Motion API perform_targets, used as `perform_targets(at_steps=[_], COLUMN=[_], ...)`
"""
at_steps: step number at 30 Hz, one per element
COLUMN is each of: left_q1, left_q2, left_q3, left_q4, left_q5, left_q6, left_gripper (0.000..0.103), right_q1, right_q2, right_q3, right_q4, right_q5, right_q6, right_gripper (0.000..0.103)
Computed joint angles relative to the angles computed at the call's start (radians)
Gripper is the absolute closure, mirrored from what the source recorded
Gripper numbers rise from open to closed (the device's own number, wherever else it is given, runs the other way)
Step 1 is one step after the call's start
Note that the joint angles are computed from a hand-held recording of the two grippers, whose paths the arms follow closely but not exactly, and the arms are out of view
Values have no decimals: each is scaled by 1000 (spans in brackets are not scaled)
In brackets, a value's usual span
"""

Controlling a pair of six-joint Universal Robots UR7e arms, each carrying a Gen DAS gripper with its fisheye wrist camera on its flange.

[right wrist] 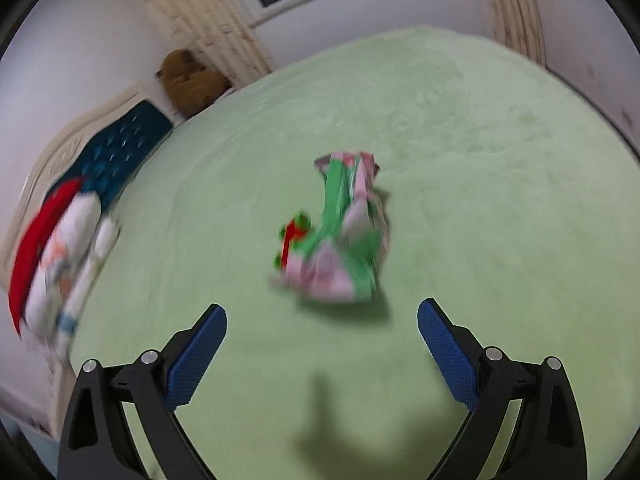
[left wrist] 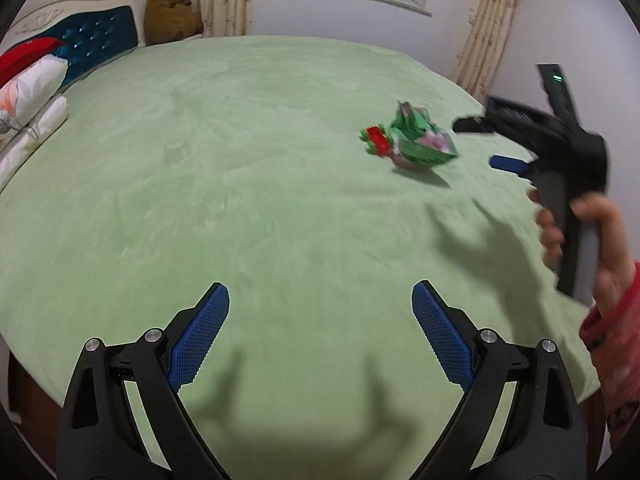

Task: Collect trash
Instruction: 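Grasp the green-pink wrapper with the right tool while the left tool grasps the red toy car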

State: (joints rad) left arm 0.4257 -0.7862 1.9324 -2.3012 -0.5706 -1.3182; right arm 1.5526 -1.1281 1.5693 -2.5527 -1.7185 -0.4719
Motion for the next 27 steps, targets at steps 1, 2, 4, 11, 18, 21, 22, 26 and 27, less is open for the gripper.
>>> perform_targets(at_steps=[1,2,4,11,18,21,22,26,27], left_q1=[8,21,37,91,129,153,162,216,227], left_q2=[0,2,7,27,70,113,130,223,248], left_q3=[-3,-7,-15,-48,-106,-154,-173,-305,-345], left_q4=[-4,-9,-14,-62,-151,-240,-272,-406,-409], left_q5=[4,11,18,30,56,54,53,24,24], left_q6=[6,16,30,104,224,321,356,545,568], left_gripper=[12,12,12,12,12,12,12,12,12], right_q1=[10,17,37,38,15,-4,-13,-49,-59], right_q2=[58,90,158,264,139,45,22,-116,-141], right_q3=[-66,-99,-163,-287,-167,-85,-62,56,72], right_q4=[6,6,4,105,46,24,18,3,5], right_q5=[-19,-38,-108,-216,-146,-99,-83,-11,4], right_q6=[33,42,52,82,-14,-70,-82,-130,-141], right_gripper=[8,8,8,72,94,95,95,95,95])
